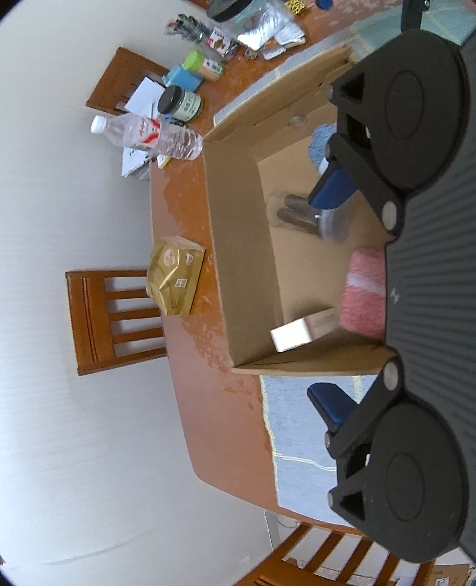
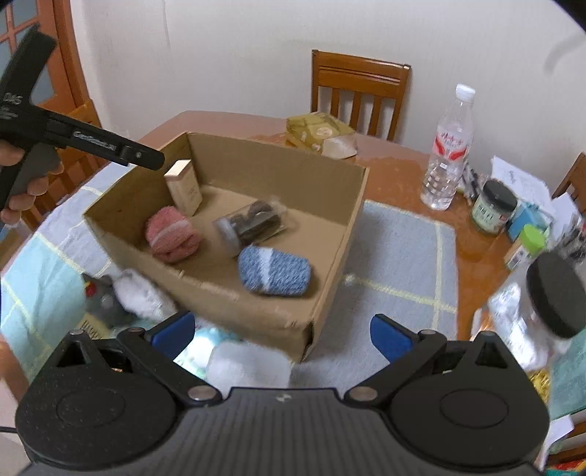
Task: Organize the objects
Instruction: 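Move the right tool to the pink box while the left tool reaches the C&S pack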
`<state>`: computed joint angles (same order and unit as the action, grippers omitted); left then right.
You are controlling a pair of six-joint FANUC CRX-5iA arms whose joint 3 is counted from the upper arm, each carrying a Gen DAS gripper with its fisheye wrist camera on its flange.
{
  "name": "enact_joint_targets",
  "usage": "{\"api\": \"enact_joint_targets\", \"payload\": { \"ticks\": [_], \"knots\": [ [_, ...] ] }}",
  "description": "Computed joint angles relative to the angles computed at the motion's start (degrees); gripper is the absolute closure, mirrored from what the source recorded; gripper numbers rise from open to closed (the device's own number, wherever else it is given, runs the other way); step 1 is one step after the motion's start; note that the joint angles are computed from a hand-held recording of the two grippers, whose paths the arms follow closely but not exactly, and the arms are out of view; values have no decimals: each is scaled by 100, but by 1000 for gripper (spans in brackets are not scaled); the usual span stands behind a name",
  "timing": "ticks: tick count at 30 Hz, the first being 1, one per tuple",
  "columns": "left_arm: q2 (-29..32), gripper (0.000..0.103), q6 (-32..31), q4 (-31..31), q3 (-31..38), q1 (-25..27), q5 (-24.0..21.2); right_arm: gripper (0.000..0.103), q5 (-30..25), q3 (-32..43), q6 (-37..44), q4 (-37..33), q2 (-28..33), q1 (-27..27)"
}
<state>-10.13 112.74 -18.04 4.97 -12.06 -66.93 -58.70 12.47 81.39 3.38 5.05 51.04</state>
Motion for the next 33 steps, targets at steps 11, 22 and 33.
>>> {"api": "enact_joint_targets", "payload": {
  "ticks": [11,22,33],
  "knots": [
    [-744,2,852,-435,-622,-809,-348,0,-87,-685,-21,-242,-453,99],
    [-1212,1,1172,-276,-1264,-1381,-671,0,-214,-1209,1186,-717,-755,187],
    [-1417,1,1738,126,-1817,-1650,-733,0,91,-1771,1690,-342,-639,278]
  ]
}}
